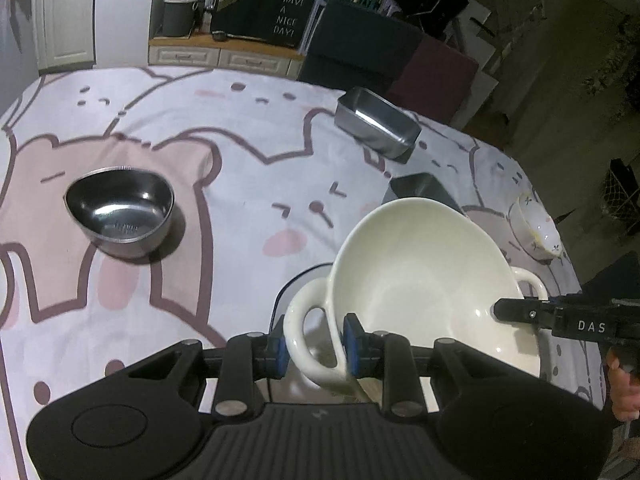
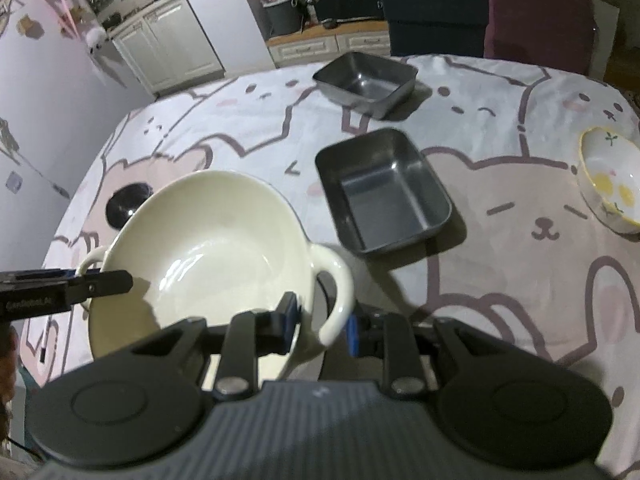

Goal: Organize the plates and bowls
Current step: 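Lower the held cream bowl onto the table with both tools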

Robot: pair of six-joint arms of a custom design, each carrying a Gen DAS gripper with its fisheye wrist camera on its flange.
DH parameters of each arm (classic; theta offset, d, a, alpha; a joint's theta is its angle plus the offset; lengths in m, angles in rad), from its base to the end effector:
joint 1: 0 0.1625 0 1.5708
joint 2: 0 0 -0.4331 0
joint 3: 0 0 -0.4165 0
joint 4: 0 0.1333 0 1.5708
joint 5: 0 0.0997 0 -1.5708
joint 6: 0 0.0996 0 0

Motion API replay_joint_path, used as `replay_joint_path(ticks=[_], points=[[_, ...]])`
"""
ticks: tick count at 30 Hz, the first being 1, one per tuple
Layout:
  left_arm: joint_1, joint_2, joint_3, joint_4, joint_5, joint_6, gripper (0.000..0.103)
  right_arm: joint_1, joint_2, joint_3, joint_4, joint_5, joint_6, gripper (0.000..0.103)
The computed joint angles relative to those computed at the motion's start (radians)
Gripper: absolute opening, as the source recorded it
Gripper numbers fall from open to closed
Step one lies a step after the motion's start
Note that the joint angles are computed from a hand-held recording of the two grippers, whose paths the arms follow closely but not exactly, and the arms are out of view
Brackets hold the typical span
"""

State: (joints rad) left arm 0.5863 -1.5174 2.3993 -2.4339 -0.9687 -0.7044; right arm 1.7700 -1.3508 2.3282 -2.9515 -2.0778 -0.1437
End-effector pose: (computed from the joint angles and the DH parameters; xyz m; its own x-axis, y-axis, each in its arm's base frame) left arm -0.2166 -0.3716 0.1895 -0.8800 0.1694 -0.4437 0.3451 0.8699 -0.3524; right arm 0.1730 -0.4275 0.1989 -0.8593 -0.1155 0.4982 -0.3082 0.8943 -0.3245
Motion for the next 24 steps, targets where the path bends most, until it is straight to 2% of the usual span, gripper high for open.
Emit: replay_joint_path(ticks=[11,24], points=[[0.052,0.0,0.042,-0.047,-0.04,-0.002,0.03,0.028,0.062,-0.004,0.009,-0.063,0.015,0.029],[0.082,0.022,0.053,-0.036,-0.04,-0.009,0.035,0.049,0.107,-0.015,0.033,-0.12,0.028,0.03]])
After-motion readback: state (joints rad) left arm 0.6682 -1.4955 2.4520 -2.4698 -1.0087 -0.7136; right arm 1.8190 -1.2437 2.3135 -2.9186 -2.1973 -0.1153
